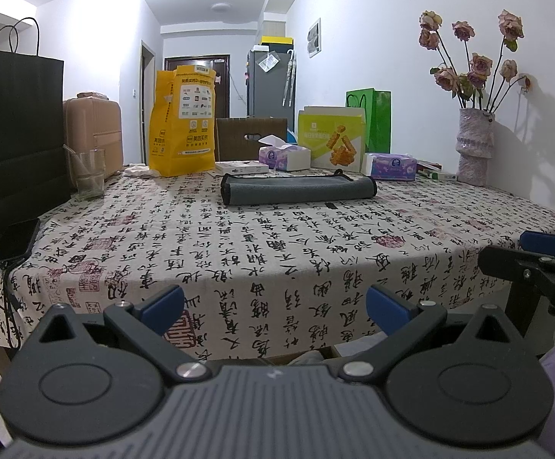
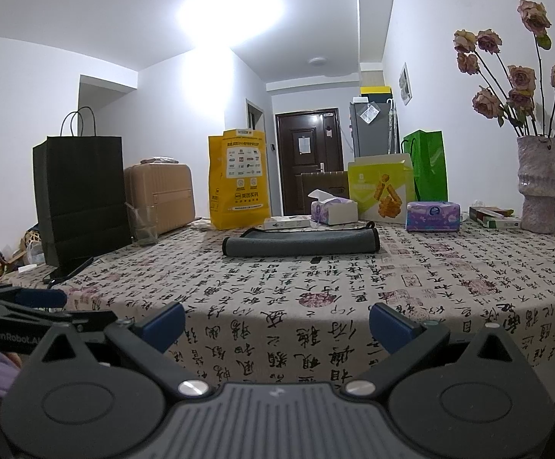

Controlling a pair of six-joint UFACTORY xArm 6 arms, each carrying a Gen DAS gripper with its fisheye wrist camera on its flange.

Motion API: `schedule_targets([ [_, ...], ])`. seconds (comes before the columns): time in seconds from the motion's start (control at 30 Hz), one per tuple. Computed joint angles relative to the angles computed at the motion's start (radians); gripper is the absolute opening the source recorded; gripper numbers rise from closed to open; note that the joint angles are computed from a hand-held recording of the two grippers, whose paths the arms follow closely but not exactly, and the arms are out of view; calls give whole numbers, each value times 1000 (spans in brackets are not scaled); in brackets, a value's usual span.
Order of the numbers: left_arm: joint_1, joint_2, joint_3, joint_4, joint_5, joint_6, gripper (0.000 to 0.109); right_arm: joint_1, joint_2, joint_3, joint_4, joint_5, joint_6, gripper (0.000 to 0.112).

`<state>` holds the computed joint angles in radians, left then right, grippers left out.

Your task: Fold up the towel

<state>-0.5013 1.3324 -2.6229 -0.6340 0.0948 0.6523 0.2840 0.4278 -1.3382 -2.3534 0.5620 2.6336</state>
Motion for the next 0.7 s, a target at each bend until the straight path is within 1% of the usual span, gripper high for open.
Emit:
schedule_targets([
  [0.47, 0, 2, -4, 3, 6, -3, 103, 0, 1, -2, 0, -1, 1, 103],
  [0.7, 10, 37, -59, 67, 33, -67, 103, -2, 3, -4, -2, -4, 6, 103],
])
